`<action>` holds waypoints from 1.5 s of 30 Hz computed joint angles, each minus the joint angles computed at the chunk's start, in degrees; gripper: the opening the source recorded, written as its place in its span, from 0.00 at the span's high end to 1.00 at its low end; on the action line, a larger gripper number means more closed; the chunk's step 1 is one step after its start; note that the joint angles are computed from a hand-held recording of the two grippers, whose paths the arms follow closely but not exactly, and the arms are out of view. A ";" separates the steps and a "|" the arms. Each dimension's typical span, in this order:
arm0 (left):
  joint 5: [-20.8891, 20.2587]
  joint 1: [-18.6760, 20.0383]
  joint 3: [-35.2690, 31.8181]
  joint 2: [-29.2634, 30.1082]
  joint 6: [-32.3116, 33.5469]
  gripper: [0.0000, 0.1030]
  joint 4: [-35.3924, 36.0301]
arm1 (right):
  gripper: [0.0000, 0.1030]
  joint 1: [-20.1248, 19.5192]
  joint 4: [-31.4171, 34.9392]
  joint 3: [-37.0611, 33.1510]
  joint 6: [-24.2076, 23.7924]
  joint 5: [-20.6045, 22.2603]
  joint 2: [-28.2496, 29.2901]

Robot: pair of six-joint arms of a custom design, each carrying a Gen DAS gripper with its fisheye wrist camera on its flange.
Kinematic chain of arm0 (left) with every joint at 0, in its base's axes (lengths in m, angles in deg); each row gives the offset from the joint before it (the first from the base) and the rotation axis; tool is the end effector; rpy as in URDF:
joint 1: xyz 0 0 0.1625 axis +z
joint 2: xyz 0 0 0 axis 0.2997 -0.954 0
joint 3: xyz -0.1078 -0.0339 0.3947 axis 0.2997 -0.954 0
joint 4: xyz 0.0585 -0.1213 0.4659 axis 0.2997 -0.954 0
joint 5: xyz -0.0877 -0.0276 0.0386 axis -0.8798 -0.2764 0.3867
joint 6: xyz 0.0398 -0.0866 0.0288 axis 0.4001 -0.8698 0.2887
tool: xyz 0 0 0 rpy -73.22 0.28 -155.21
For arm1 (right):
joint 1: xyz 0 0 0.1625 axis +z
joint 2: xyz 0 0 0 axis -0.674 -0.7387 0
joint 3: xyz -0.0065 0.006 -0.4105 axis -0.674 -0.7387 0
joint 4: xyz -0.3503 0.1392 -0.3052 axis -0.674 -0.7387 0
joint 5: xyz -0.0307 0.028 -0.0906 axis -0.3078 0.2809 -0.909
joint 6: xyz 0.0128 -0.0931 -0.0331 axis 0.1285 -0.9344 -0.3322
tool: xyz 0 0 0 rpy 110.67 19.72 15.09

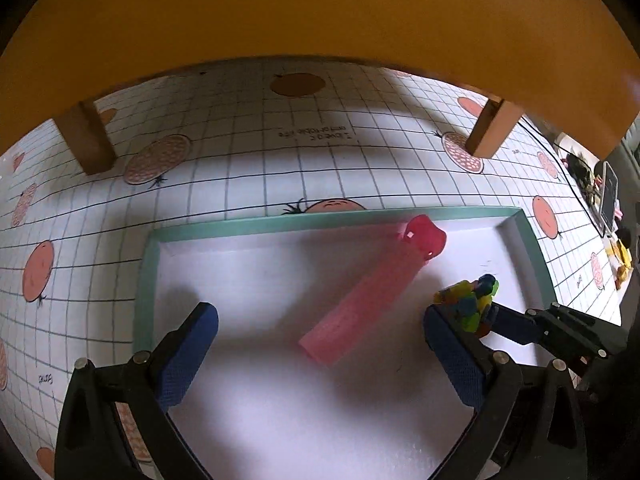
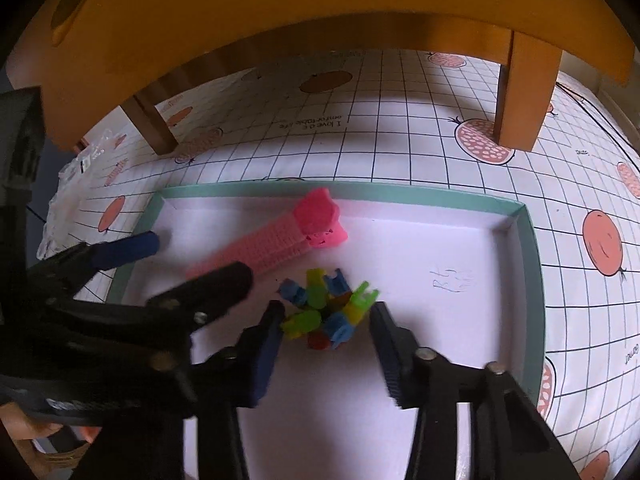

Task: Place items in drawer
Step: 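Grasp the pink hair roller with the left tool while the right tool grasps the block cluster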

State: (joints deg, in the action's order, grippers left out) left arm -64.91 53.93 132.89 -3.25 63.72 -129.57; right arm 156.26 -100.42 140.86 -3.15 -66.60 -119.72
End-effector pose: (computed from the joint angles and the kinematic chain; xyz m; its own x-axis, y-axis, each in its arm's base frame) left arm 0.0053 -0.6155 0.2524 -0.7843 -0.0514 -0.6182 0.2653 0.8730 -0.4092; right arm 0.3558 -0.5955 -0.0984 -0.7753 -0.3750 0.5083 -0.5154 0.8408 -0.1658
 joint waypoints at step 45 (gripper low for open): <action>-2.14 -3.11 6.13 -8.40 -13.23 0.68 15.98 | 0.61 0.91 5.14 5.50 6.90 -3.11 -5.58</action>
State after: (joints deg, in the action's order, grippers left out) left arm -67.04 50.83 139.01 -11.65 50.48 -113.59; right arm 157.17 -95.27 146.36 3.76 -69.71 -125.30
